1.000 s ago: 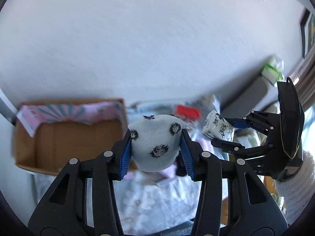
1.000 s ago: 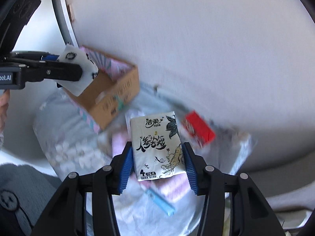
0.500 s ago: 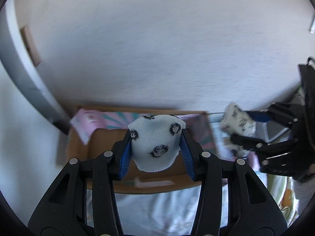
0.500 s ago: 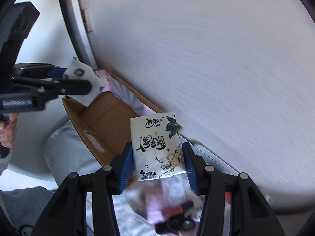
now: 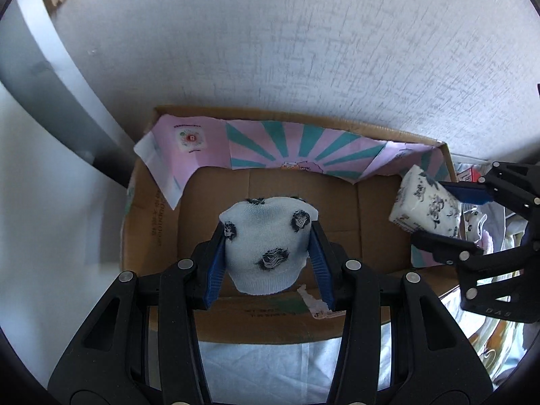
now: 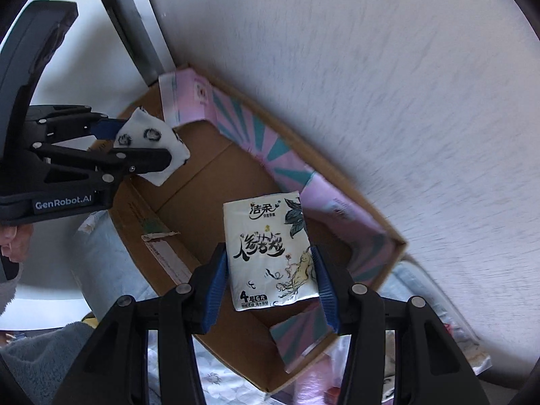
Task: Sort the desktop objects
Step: 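Carry the sock and tissue pack over the cardboard box with both grippers, then open both grippers to drop the sock and tissue pack into the box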
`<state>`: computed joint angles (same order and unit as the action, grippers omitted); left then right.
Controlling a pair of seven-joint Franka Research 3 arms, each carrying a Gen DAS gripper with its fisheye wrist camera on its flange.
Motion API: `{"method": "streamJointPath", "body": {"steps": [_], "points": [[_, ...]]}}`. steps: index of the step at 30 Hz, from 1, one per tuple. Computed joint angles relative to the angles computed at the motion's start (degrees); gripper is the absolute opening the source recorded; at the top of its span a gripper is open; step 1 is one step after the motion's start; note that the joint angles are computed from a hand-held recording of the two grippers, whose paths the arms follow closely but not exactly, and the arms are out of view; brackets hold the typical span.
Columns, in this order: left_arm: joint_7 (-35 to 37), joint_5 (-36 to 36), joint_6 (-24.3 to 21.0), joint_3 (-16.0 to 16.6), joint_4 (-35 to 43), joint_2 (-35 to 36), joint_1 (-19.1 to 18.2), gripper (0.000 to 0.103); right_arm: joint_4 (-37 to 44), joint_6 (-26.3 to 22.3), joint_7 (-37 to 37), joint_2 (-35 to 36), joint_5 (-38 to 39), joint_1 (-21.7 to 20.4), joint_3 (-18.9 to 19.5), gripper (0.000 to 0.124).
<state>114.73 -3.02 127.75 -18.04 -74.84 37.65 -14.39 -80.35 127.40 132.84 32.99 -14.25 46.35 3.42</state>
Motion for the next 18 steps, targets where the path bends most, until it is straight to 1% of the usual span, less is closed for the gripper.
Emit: {"method": "streamJointPath", "body": {"steps": [7, 11, 15, 18], "points": [[0.1, 0.1, -0.9, 0.0, 0.5, 0.3, -0.3, 0.042, 3.8, -1.7, -1.1, 3.1, 1.4, -0.3, -0.2, 0.046], [-0.1, 0.3, -1.2, 0.0, 1.4, 0.9, -0.6, 0.042, 4.2, -2.4, -0.8, 3.4, 1.7, -0.3, -0.6, 0.046], [0.4, 0.3, -1.2, -0.1, 1.3, 0.9, -0.7, 0.042, 3.6, -1.6, -1.3, 3.3, 3.2, -1.0, -0.1, 0.046], [0.7, 0.6, -1.2, 0.0, 1.1, 0.8, -0.9, 0.042, 2.6, 0.1, -1.7, 3.0, 4.3, -1.4, 0.3, 0.046]]}}
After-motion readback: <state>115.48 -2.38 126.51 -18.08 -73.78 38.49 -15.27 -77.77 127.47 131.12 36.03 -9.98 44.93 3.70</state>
